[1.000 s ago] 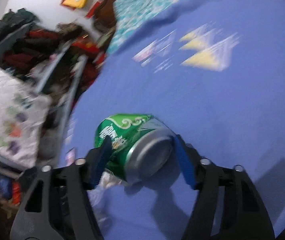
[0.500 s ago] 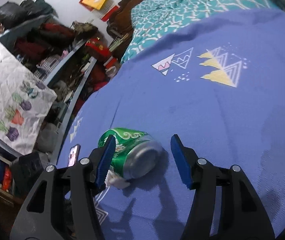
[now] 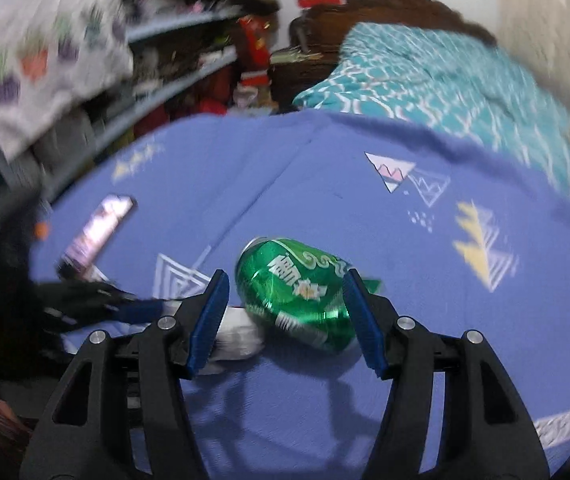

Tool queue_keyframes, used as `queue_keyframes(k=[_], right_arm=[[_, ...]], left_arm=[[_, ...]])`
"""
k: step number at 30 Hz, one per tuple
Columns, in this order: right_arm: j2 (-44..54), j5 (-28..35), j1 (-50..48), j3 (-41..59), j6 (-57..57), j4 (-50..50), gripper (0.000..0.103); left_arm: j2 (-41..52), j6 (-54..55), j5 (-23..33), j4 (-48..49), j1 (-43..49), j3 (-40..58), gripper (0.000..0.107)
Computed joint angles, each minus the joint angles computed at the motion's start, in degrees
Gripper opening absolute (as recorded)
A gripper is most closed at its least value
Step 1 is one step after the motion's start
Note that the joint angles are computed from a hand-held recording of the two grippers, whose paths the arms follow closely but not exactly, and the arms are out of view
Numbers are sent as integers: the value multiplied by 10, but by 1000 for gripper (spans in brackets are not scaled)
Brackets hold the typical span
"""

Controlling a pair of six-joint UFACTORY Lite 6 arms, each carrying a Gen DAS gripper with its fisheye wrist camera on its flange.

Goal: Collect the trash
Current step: 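Grasp the crushed green can with the right tool while the left tool grasps the white tissue, then lift the green can with the right tool while the left tool lifts the tissue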

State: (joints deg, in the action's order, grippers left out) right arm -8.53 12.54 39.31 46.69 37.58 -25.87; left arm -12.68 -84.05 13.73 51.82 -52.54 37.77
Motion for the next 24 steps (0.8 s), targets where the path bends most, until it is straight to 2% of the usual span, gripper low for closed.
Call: queue_keyframes(k=[3,6,10,12,13,14,16,17,20,22,24], right_arm=[[36,58,46,35,98,-149,61],[32,112,87,40,91,-203,61],[58,206,151,42,124,-315,65],[101,244,175,58,131,-352,67],[122,256,182,65,142,-374,67],[156,276,188,73,170,-420,65],[199,303,192,91,198,-466,27],[211,307,189,96,208,-474,25],[142,247,172,67,235,-443,23],[66,182,151,49,188,-336,23],[-16,80,104,5,155,-217,23]], left_arm=[[-84,61,9,-74,23,-65,37],[-154,216,-2,-227,77,-112,37],[-181,310,-5,-310,123,-125,37],[-174,373,-20,-375,141,-124,37],[-170,372,-23,-375,142,-122,37],[-165,349,-24,-352,136,-119,37],[-156,270,-18,-279,118,-111,37],[-153,234,-10,-243,107,-107,37],[-159,155,14,-162,81,-105,37],[-163,132,24,-138,75,-107,37],[-158,140,20,-147,84,-105,37]])
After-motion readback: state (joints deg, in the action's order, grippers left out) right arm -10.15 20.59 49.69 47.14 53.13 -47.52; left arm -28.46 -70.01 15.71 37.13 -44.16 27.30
